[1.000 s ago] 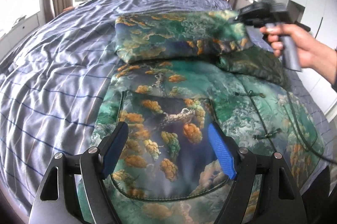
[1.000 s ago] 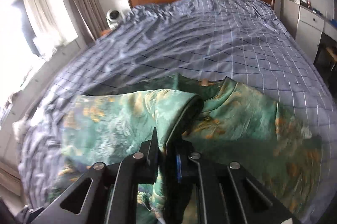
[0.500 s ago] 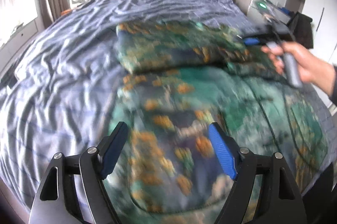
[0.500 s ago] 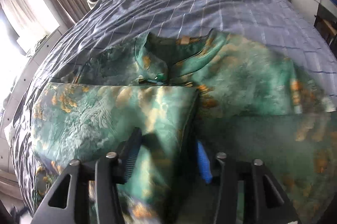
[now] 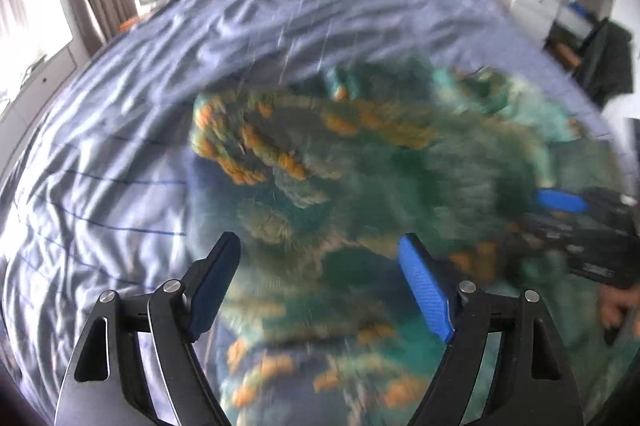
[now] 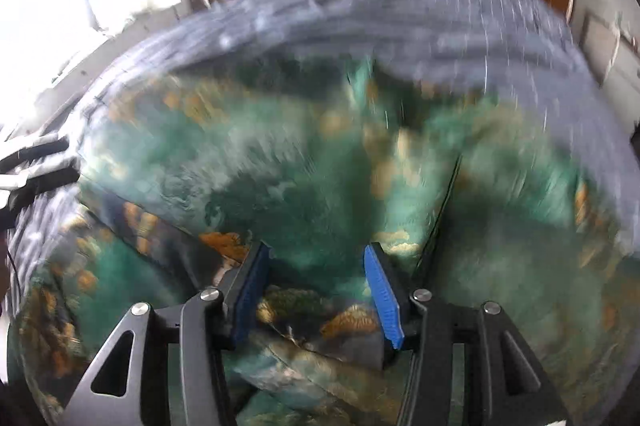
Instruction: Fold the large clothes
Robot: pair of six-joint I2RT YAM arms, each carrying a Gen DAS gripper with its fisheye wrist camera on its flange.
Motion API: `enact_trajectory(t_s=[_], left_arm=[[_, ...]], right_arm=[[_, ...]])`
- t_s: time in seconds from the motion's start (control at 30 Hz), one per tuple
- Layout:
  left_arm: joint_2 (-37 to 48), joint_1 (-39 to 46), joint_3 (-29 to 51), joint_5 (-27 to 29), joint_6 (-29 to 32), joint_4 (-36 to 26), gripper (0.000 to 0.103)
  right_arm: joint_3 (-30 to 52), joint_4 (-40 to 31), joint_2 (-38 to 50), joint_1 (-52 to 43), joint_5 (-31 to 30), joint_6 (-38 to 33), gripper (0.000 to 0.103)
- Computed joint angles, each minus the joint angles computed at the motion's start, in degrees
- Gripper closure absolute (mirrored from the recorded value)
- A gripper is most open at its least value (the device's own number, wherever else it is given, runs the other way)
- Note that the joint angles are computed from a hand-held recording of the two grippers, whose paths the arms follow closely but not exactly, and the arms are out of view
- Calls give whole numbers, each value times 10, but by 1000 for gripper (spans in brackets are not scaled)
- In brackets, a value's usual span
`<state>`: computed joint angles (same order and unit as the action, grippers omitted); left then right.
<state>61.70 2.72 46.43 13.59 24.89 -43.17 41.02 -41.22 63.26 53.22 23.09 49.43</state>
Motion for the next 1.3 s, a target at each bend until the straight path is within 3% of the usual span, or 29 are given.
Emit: enact_trajectory(t_s=[0.1,0.23,0.37,0.47,0.57,0.73,0.9,1.0,1.3], left_arm=[[43,-25,-45,-38,-11,71,20],[42,-6,-76,-16,-9,111,17],[33,3,-64,-10,0,87,16],[8,-6,-26,-18,-13,36,17],[15,-18,23,-2,-39,25,16],[103,-54,84,-28,-94,78,16],[206,-44,91,-58,-126,134,16],[269,-19,106,-21,-133,129,13],[265,-16,97,-21,-131,141,8]], right_arm=[[-32,30,-25,-5,-6,23,52],[-35,22,-26,-1,-6,29,52],[-34,29,-10,-1,-7,30,52],[-38,34,-10,1,-6,33,52],[-46,41,-16,0,-5,34,52],[-48,42,-13,5,2,36,52],[-52,49,-13,14,12,41,52],[-50,48,-9,16,15,40,52],[-51,51,-7,20,20,39,52]])
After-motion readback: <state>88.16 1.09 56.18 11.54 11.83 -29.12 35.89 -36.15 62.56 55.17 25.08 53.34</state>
